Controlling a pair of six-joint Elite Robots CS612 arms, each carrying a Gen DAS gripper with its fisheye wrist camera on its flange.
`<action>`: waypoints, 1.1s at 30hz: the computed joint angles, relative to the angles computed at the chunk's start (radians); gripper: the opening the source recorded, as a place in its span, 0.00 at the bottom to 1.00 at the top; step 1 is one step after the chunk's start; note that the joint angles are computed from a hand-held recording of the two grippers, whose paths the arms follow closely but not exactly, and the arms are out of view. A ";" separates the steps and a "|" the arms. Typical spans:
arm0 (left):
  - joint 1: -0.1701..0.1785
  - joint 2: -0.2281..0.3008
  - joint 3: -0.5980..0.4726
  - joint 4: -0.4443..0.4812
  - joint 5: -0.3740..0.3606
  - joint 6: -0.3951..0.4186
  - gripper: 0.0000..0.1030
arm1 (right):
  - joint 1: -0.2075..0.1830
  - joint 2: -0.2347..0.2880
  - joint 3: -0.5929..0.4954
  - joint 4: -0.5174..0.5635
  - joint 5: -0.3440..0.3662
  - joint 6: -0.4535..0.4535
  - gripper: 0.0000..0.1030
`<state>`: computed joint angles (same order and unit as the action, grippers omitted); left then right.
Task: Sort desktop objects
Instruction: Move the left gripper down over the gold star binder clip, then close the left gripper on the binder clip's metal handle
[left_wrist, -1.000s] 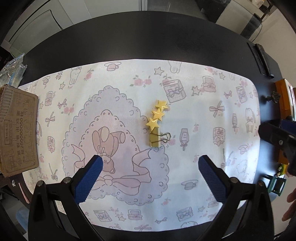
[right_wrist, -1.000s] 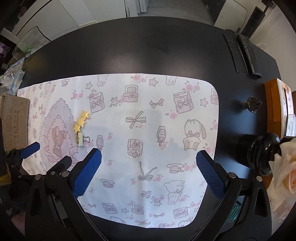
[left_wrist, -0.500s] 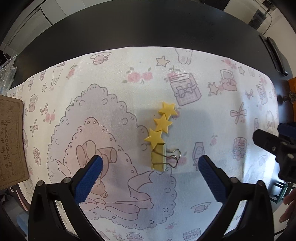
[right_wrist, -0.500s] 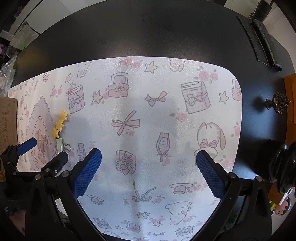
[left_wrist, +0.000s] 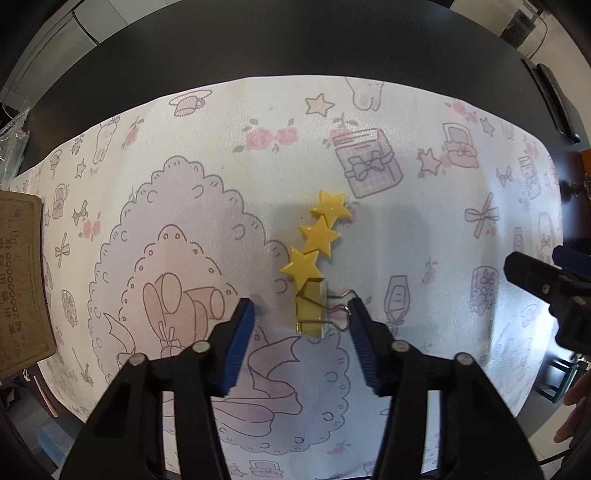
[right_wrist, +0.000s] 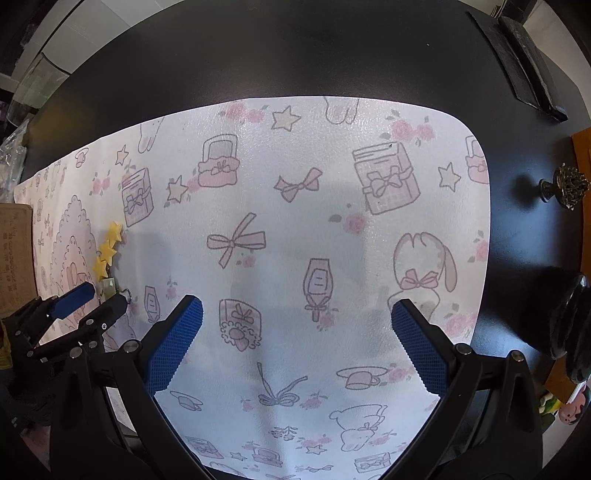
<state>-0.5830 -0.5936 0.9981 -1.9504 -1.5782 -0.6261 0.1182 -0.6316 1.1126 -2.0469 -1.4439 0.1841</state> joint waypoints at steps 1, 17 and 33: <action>-0.002 -0.001 0.000 0.000 0.005 0.001 0.38 | 0.000 0.000 0.000 0.002 0.000 0.000 1.00; 0.010 -0.034 0.013 0.001 0.038 0.012 0.05 | 0.012 -0.002 0.009 -0.004 0.012 0.007 1.00; 0.050 -0.057 0.050 -0.035 0.013 0.050 0.01 | 0.056 0.031 -0.057 0.027 0.008 0.035 1.00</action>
<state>-0.5327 -0.6504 1.0479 -1.9850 -1.5649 -0.5765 0.1741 -0.6005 1.0555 -2.0201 -1.4357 0.2193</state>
